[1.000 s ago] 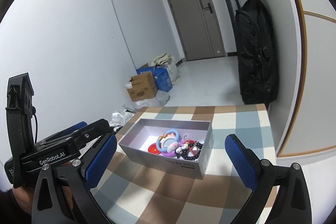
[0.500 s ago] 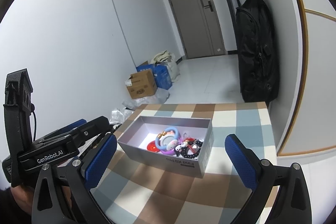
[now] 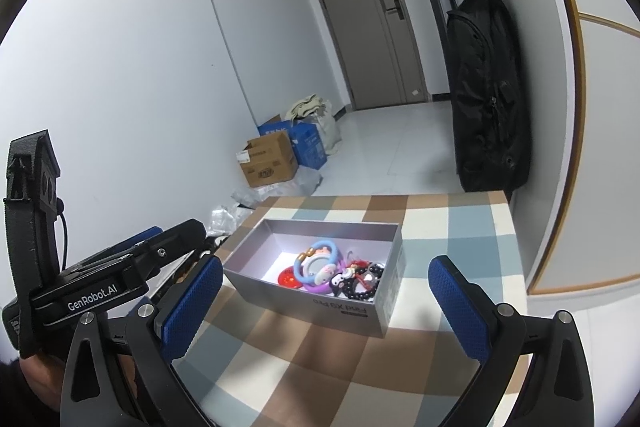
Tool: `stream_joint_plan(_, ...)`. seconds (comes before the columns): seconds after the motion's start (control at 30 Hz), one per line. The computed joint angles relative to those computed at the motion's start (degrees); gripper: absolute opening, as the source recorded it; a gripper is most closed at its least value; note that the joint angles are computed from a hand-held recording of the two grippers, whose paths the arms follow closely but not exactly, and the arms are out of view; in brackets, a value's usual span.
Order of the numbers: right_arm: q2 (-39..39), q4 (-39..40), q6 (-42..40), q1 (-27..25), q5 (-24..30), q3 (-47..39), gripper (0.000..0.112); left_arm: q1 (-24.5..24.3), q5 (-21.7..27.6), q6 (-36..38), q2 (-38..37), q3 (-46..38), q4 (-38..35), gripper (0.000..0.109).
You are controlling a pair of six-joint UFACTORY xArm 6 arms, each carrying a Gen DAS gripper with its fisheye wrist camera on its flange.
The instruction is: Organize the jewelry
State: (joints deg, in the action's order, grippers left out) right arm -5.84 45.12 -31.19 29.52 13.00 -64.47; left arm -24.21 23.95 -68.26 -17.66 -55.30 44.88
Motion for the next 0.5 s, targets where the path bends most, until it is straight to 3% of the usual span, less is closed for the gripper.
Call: stream_joint_plan(0.5, 0.1, 0.1, 0.1, -0.3, 0.4, -0.2, 0.103, -0.5, 0.1, 0.3, 0.4, -0.5, 0.7, 0.088)
